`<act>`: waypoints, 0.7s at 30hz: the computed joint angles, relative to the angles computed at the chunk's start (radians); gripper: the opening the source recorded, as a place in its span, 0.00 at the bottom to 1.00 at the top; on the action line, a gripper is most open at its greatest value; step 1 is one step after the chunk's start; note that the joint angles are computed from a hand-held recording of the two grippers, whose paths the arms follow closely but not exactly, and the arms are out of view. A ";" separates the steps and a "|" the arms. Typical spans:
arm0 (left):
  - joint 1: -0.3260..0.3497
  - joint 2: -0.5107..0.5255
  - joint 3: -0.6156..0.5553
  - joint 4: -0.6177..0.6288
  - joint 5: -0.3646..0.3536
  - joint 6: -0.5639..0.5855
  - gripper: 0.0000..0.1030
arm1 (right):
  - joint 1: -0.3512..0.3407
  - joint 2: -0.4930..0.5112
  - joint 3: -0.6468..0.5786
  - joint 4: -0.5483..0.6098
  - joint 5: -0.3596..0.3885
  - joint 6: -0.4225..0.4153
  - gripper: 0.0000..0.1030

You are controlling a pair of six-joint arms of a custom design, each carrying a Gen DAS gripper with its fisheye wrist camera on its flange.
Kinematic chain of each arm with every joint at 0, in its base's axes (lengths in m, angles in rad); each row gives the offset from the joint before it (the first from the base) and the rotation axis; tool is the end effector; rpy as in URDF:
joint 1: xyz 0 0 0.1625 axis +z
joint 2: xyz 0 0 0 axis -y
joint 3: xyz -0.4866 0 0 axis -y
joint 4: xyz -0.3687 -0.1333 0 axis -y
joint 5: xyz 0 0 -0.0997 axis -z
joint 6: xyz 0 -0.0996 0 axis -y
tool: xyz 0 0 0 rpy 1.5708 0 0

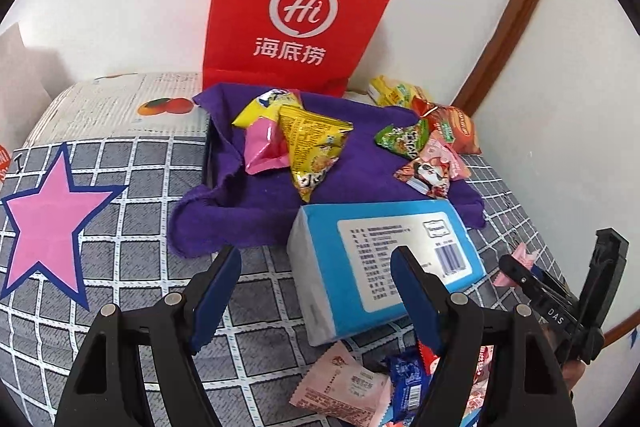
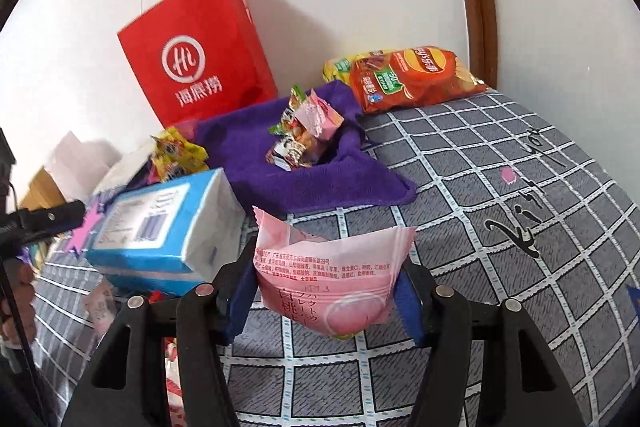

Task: Organize snacks

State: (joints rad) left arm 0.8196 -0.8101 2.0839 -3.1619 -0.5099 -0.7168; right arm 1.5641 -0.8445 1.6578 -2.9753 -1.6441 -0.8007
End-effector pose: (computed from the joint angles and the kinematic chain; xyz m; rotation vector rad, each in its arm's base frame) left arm -0.2167 -0.5547 0.1473 -0.1750 2.2875 -1.1688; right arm 0.1212 -0.7155 0.2315 1.0356 -2.5496 0.7310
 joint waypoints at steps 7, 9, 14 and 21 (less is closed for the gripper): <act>-0.004 0.003 0.002 -0.014 -0.005 0.008 0.73 | -0.001 0.010 -0.036 0.083 -0.022 0.036 0.61; -0.005 0.004 0.005 -0.038 -0.008 0.018 0.73 | -0.002 0.007 -0.029 0.072 -0.012 0.029 0.62; -0.005 -0.001 0.006 -0.025 -0.004 0.001 0.73 | -0.003 0.008 -0.032 0.084 -0.014 0.029 0.62; 0.001 -0.010 -0.004 0.020 -0.026 -0.010 0.73 | -0.006 0.008 -0.034 0.093 -0.006 0.027 0.62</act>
State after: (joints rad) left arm 0.8209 -0.8201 2.0801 -3.1415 -0.5357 -0.7271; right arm 1.5583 -0.8367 1.6235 -2.8821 -1.6500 -0.7734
